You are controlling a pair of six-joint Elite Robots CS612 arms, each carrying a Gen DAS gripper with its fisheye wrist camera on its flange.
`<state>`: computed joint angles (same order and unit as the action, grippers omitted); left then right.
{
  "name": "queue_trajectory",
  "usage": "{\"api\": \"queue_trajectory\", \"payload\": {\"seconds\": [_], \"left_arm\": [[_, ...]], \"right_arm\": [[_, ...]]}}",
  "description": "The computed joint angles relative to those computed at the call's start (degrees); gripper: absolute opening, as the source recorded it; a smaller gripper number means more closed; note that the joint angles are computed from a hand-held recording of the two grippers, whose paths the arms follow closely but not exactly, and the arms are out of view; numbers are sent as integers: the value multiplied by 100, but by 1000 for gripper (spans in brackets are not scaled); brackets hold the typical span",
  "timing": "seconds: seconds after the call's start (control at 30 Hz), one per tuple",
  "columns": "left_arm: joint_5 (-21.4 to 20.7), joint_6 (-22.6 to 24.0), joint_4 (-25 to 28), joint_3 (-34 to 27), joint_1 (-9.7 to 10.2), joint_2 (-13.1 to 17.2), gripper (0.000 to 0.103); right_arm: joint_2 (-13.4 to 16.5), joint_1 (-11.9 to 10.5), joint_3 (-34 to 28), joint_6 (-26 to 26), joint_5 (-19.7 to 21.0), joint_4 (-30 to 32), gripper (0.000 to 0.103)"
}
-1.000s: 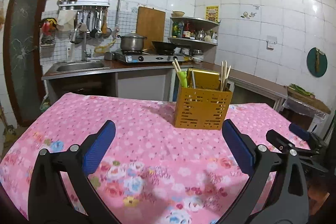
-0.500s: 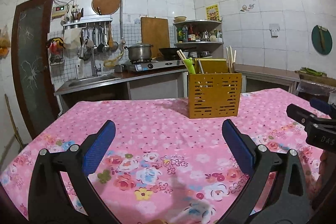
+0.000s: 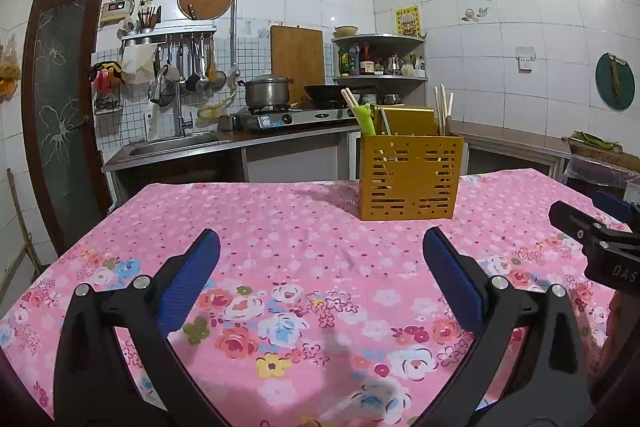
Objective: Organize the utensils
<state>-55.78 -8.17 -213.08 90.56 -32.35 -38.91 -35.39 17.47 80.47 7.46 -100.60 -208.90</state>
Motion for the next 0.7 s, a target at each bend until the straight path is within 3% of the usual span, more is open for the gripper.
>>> {"api": "queue_trajectory", "payload": {"seconds": [0.7], "left_arm": [[18, 30, 30, -13, 8, 12, 98]], "right_arm": [[39, 88, -57, -170, -379, 11, 99]]}}
